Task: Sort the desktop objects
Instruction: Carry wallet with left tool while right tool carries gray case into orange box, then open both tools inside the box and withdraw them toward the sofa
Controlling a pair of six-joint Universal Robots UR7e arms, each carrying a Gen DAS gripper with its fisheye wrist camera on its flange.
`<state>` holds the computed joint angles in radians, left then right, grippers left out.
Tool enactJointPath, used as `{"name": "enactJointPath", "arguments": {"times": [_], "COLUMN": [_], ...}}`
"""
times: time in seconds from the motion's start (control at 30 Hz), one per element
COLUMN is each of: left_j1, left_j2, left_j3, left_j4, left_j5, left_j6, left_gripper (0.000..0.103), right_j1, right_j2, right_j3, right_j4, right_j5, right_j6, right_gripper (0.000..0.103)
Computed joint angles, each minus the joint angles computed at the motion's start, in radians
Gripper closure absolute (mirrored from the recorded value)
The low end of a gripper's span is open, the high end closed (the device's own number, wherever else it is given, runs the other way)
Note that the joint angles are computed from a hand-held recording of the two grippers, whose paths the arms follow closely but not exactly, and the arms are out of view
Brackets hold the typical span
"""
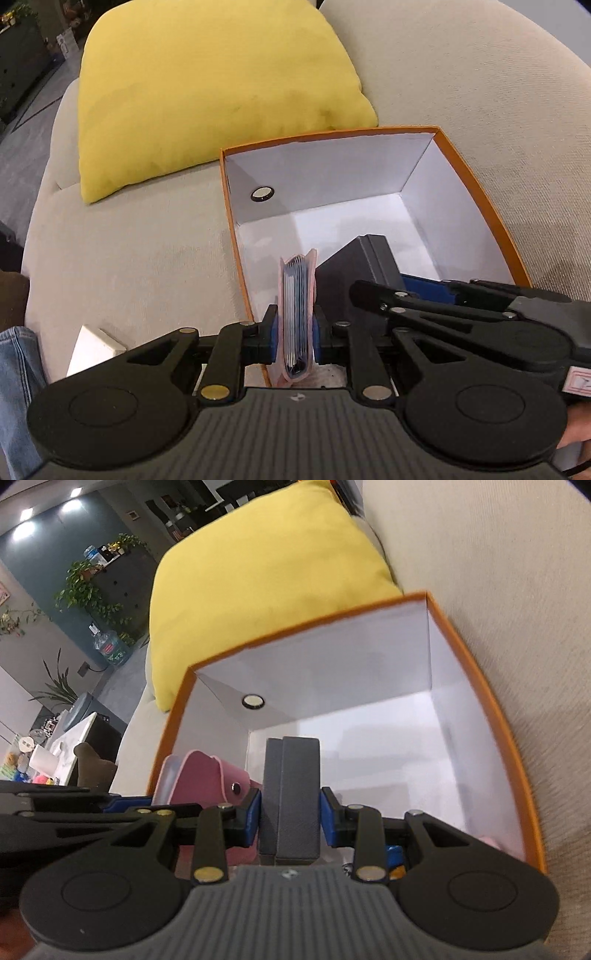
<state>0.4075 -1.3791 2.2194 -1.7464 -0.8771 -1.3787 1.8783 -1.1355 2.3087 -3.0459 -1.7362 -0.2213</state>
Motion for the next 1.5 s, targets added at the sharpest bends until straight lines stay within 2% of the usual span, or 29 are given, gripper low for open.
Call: {"name": "enactJointPath", "arguments": {"times": [0.2, 0.47, 0.57, 0.7, 0.87, 1.1, 1.23, 1.5], "left_j1": [0.014, 0.011, -0.018, -0.077, -0.124, -0.150, -0.172, -0.239], "left_j2": [-0.016, -0.068, -0.115, -0.191, -0.294, -0.412, -0.452, -0.543], "left_j3": [-0.007, 0.009, 0.036, 0.069, 0.109, 0.198, 0.229, 0.265], "left_j4": [-0.017, -0.045, -0.082, -0.069, 0.009, -0.008, 0.005, 0.093], "left_j5": [-0.029, -0.054, -0.048, -0.007, 0.022, -0.001, -0.007, -0.015], "left_j6": [-0.001, 0.016, 0.031, 0.005, -0.119, -0.208, -0.256, -0.384], "left_gripper": [0.080, 0.074, 0.073, 0.072, 0.071, 0.072, 0.071, 0.071], "right_j1": [-0.018, -0.001, 0.017, 0.043, 0.072, 0.111, 0.097, 0.068], "right_j2": [0.017, 0.040, 0.058, 0.078, 0.090, 0.106, 0.089, 0.031], "right_j3": [-0.008, -0.013, -0.018, -0.029, -0.051, -0.055, -0.051, -0.020], "right_j4": [0.012, 0.005, -0.011, -0.022, 0.029, 0.033, 0.047, 0.055], "right_j5": [0.008, -0.016, -0.041, -0.075, -0.092, -0.130, -0.086, -0.029], "right_j6": [0.017, 0.015, 0.013, 0.002, 0.001, 0.012, 0.024, 0.039], "right_gripper": [0.067, 0.067, 0.067, 0.067, 0.067, 0.067, 0.064, 0.065]}}
